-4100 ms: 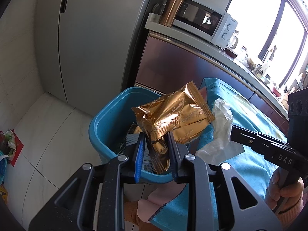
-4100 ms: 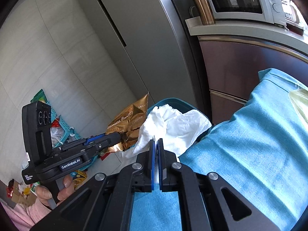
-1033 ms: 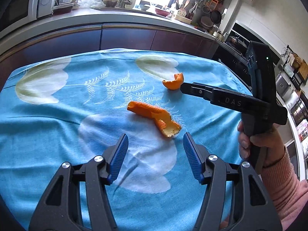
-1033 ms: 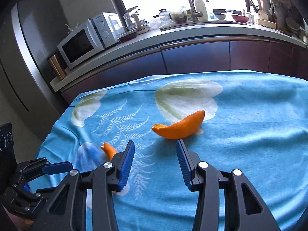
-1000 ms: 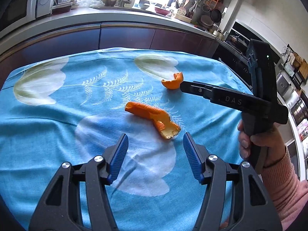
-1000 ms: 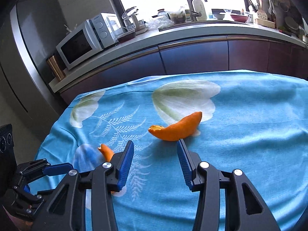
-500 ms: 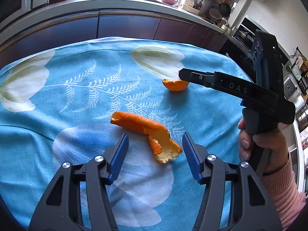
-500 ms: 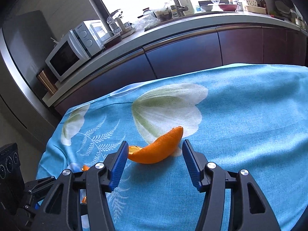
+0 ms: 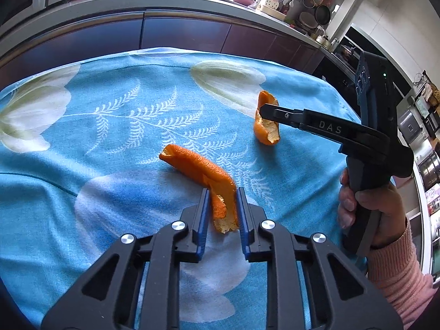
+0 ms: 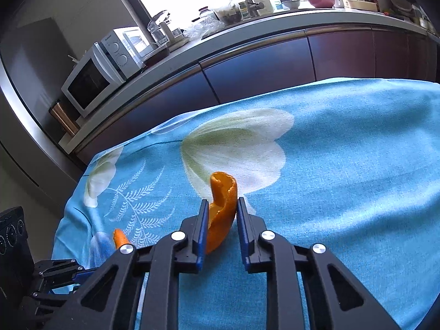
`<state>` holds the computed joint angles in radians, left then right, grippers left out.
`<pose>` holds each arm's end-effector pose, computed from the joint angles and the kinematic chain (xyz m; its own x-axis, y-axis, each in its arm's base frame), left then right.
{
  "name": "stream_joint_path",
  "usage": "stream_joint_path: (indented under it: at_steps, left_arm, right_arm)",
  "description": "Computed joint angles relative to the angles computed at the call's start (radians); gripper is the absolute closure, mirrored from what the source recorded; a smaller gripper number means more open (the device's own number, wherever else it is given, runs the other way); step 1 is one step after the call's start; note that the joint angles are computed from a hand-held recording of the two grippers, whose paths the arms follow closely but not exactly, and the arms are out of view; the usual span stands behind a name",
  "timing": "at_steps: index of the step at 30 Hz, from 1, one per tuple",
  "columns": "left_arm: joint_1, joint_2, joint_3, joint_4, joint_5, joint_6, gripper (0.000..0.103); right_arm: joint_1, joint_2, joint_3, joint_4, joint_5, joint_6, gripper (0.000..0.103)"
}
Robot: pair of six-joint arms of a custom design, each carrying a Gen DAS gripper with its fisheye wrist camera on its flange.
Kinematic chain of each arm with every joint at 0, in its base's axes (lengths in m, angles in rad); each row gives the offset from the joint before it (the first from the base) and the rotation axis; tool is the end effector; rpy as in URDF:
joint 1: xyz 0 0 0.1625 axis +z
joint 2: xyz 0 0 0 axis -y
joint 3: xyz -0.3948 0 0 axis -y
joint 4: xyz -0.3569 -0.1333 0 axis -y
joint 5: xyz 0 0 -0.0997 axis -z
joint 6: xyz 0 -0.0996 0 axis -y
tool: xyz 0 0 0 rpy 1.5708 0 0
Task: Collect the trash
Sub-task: 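Grasp an orange peel with the left gripper while the right gripper grasps another peel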
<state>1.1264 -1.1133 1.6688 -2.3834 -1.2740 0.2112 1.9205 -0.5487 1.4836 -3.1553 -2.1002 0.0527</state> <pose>-0.1105 -0.6100 0.2617 -0.7883 0.5194 -0.3299 0.5942 0.7817 -0.1893 0.3110 -0.6106 0.0731 -0.9286 0.0307 0.3697 -0.2242 0.7475 -0.6252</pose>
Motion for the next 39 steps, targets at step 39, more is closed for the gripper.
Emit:
stream_joint_path:
  at_steps: [39]
  left_arm:
    - [-0.004,-0.125,0.158,-0.124,0.105,0.114,0.084]
  right_arm:
    - [0.063,-0.017,0.141,-0.050,0.093,0.011,0.083]
